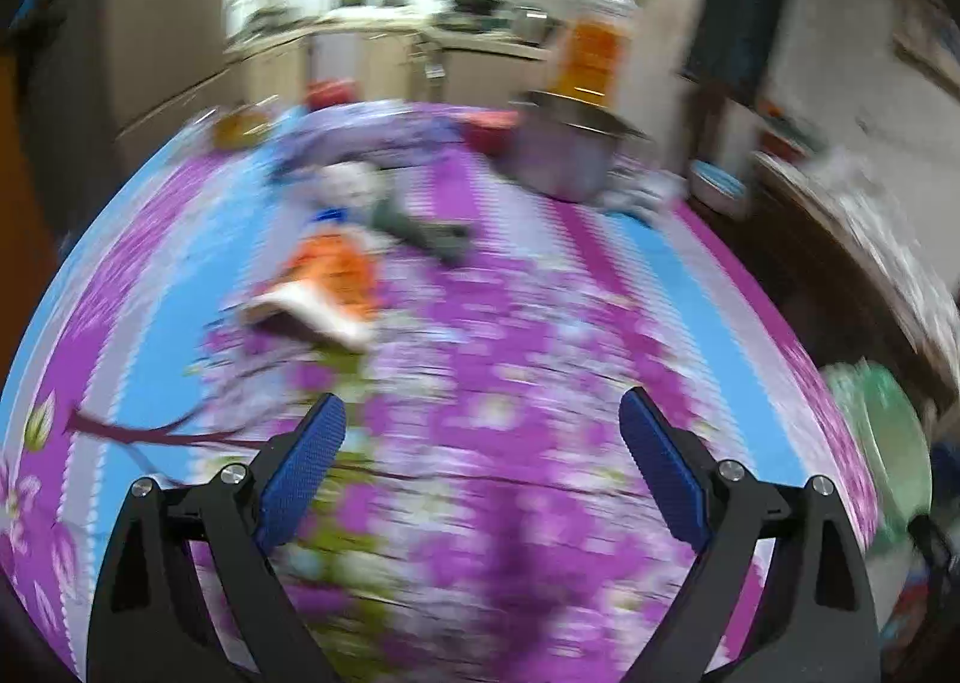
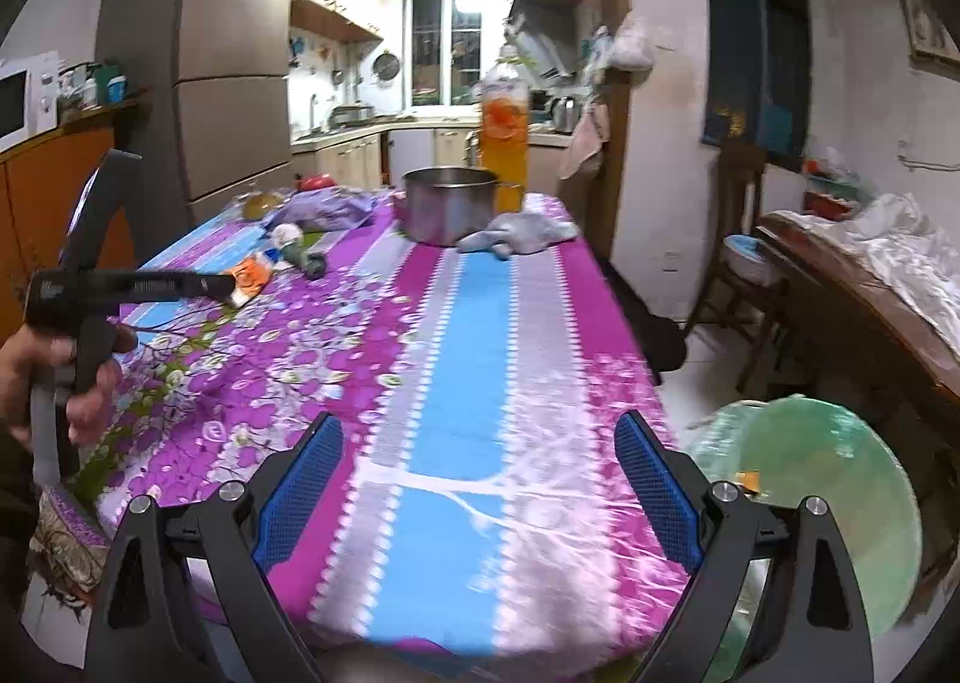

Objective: Collect trash
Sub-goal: 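Move both tools back over the table toward the remaining trash, then grasp the orange-and-white paper with the left tool while the right tool grasps the blue bottle cap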

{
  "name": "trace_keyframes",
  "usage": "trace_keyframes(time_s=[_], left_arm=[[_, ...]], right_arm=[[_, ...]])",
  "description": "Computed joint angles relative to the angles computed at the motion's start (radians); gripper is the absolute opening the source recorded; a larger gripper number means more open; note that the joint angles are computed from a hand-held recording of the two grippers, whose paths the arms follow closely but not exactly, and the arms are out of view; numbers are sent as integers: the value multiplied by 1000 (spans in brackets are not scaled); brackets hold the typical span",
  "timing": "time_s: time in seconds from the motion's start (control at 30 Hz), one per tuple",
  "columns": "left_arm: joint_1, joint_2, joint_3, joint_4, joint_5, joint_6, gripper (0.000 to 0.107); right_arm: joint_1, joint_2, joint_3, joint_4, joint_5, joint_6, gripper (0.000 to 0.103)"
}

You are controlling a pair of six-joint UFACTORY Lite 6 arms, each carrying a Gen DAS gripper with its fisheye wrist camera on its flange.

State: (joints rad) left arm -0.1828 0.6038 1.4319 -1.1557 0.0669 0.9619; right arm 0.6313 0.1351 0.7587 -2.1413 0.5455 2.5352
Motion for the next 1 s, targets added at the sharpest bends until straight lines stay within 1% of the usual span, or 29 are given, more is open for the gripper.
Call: trace_keyframes(time_s=[0.03,0.07,0.1,0.17,0.2,0.27,0.33,0.47,0.57,0.63,0.8,0.83,0.87,0.9,0.93,0.97,1.0], left_arm=[[39,17,21,-27,35,11,89],[99,50,59,-39,97,-10,89],[134,73,85,-47,133,-26,89],[188,125,144,-30,191,-79,80],[211,164,192,22,219,-144,78],[227,199,232,39,243,-172,71],[229,254,302,90,279,-239,65],[212,336,412,165,290,-354,64],[218,374,461,152,290,-374,64],[224,391,485,106,299,-361,64],[219,437,551,89,299,-388,64],[219,450,573,98,300,-409,62],[219,465,595,114,305,-433,55],[219,489,635,149,317,-482,52],[218,507,664,184,325,-520,44],[216,525,694,230,331,-567,39],[212,541,724,283,333,-618,37]], right_arm=[[0,24,24,-8,-8,5,91],[-1,56,55,-21,-18,15,91],[-5,82,75,-42,-26,32,91],[-11,143,132,-73,-41,55,91],[-11,171,159,-83,-48,63,91],[-17,199,182,-110,-58,83,91],[-27,242,227,-134,-77,101,91],[-43,283,275,-169,-95,117,91],[-55,301,301,-194,-107,131,91],[-59,310,313,-205,-115,136,91],[-63,356,376,-222,-142,132,91],[-62,369,397,-219,-152,123,91],[-61,384,426,-211,-165,104,89],[-59,397,451,-198,-178,82,87],[-59,411,481,-184,-198,53,81],[-60,431,527,-172,-233,19,72],[-63,442,552,-171,-255,4,66]])
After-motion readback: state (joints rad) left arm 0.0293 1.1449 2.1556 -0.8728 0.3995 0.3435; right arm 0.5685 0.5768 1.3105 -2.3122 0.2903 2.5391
